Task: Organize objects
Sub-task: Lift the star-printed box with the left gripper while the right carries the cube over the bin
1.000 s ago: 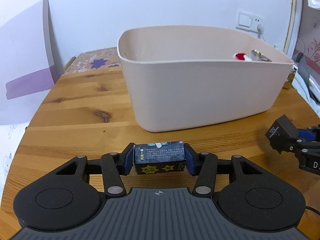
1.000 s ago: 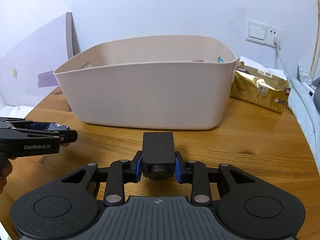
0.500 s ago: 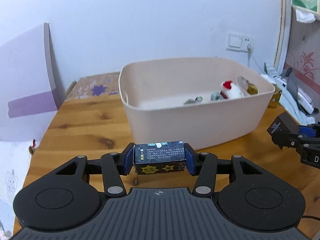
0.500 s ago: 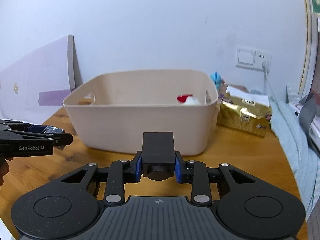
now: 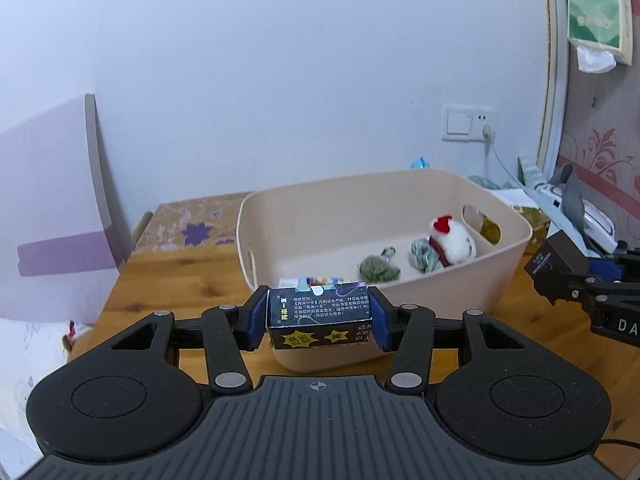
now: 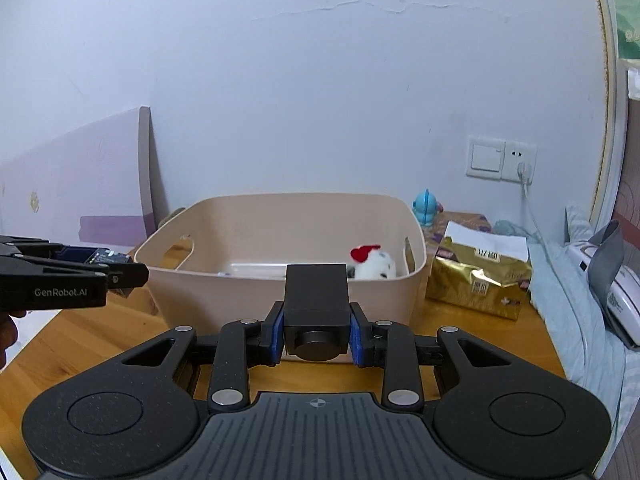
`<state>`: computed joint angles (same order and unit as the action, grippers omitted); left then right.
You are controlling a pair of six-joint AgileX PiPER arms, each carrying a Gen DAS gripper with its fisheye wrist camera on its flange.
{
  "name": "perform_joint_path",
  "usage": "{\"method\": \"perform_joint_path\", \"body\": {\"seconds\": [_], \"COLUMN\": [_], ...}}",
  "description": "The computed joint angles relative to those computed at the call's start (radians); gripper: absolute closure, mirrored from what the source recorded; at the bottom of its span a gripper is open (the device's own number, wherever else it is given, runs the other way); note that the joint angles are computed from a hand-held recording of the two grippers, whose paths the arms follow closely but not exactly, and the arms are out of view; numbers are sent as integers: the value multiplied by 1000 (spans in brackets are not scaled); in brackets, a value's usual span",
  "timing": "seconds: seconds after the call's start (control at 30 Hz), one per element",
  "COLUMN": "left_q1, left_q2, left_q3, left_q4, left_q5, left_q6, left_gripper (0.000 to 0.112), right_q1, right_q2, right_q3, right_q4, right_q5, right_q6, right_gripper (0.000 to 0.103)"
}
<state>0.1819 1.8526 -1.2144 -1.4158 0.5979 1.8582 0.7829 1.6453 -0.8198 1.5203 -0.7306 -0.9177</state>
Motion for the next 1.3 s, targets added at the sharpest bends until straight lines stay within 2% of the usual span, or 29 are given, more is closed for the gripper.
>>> {"method": "perform_joint_path", "body": {"seconds": [0.87, 1.3], "left_q1": [-92, -134], "left_q2": [98, 245], "left_q3": [-210, -408], "left_q4": [13, 219], "left_q5": [-67, -101], "left_q6": [-66, -287], "left_gripper": [61, 61], "right_q1": [-133, -196], "right_q2": [53, 138], "right_q3": [-134, -247], "right_q4": [-53, -15], "right_q5": [74, 142], "right_q6": [-76, -176], "right_gripper": [73, 73]}}
